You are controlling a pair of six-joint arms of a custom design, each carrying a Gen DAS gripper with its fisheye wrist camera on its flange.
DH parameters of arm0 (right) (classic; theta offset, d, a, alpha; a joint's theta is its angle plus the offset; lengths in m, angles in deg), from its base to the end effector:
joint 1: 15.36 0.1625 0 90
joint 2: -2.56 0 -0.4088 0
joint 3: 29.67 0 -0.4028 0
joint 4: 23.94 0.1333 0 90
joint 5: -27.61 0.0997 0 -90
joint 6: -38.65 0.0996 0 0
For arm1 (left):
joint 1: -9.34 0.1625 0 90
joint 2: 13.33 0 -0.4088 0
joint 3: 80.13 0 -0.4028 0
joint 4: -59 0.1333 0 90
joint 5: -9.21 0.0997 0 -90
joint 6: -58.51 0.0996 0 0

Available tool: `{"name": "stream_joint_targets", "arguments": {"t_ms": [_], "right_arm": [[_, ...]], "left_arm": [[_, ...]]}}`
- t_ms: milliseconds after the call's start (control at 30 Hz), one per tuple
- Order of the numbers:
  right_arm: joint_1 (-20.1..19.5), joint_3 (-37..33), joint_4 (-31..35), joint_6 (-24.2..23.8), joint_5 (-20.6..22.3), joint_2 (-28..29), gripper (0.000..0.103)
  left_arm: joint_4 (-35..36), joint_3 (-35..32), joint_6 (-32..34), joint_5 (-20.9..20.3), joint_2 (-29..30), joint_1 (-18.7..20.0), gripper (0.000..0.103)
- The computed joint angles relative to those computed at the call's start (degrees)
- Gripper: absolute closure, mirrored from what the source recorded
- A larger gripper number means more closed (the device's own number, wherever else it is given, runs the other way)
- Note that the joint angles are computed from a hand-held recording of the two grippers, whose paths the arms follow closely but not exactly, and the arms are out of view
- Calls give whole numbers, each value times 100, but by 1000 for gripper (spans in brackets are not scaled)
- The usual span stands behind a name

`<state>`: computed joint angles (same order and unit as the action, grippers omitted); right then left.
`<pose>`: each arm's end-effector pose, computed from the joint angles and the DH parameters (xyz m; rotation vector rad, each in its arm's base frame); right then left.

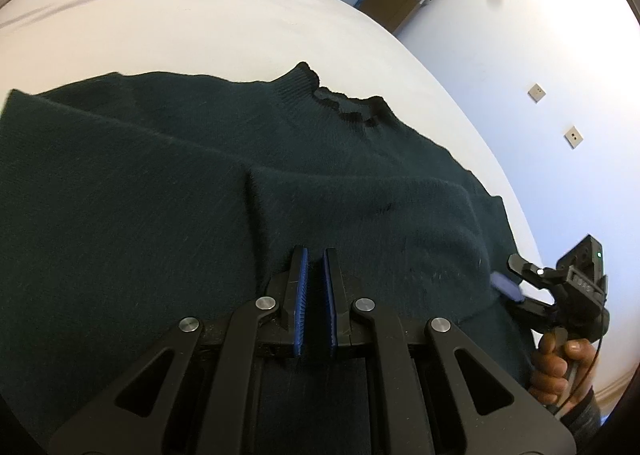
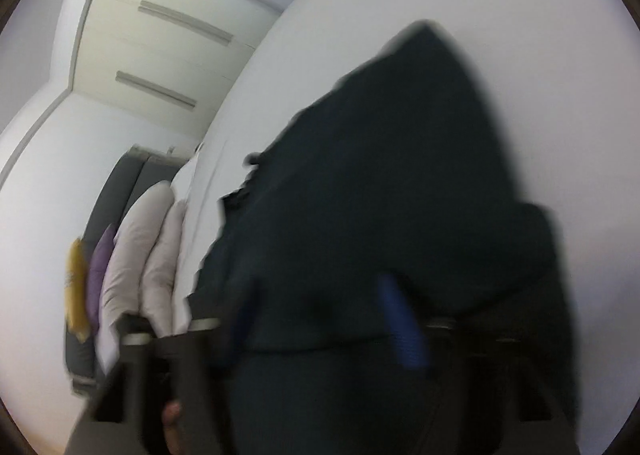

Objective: Fold small clothes

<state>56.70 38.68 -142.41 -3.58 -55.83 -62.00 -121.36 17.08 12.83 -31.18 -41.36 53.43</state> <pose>-0.0809 -0.7195 0.4568 0.6578 -2.8808 0.6442 -0.3000 -0.5818 -0.0460 -0.2142 2.5385 -1.1718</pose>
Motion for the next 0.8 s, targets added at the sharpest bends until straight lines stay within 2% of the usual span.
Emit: {"name": "stream_joint_targets", "arguments": {"t_ms": [67,100,133,200,233,300,333,367,433,467,533,567,633,700,800], "right_arm": [[-165,-134,361,140,277,-87,62],[-205,-103,386,179,272,-197,62],[-213,38,236,152,195,-340,56],[-257,644,-416,-282,146,-872,44],[-284,948,-699,-521,244,-1136,42],[-414,1668,-1156,-1170,642,-1791,42],[-334,1856,-1377,-1303,736,-1990,38],[-378,2221,-1665,-1573,971,-2301,34],[-583,2914,-2119,-2152,1660,-2932,10],[-677,3328,-2511,-2336,2066,-3204,2],[-1056,4080,-3126,-2763,3118,-3825,0],[-1219,4268,-3133,-3014,3497,-4056,0],[-1384,4480,-2935,-3404,3867,-4347,0],[-1380,4533,-2473,-3634,3820,-4588,0],[-1310,4597,-2135,-3641,3626,-4759,0]], "left_arm": [[132,138,-134,95,-86,-92,94],[186,232,-236,150,-131,-152,94],[209,316,-329,197,-171,-202,94],[453,558,-838,428,-291,-376,90],[698,682,-1214,539,-366,-458,89],[690,1019,-1703,655,-475,-680,89],[894,1147,-2000,772,-540,-809,89],[1339,1269,-2432,838,-637,-932,89],[1870,1511,-3079,840,-793,-1124,89],[2049,1689,-3466,871,-883,-1267,89],[2507,1952,-4197,924,-1057,-1528,89],[2847,2062,-4620,933,-1156,-1670,89],[3244,2164,-5033,878,-1260,-1826,89],[3550,2250,-5353,810,-1362,-1921,89],[3754,2424,-5759,947,-1568,-2061,89]]}}
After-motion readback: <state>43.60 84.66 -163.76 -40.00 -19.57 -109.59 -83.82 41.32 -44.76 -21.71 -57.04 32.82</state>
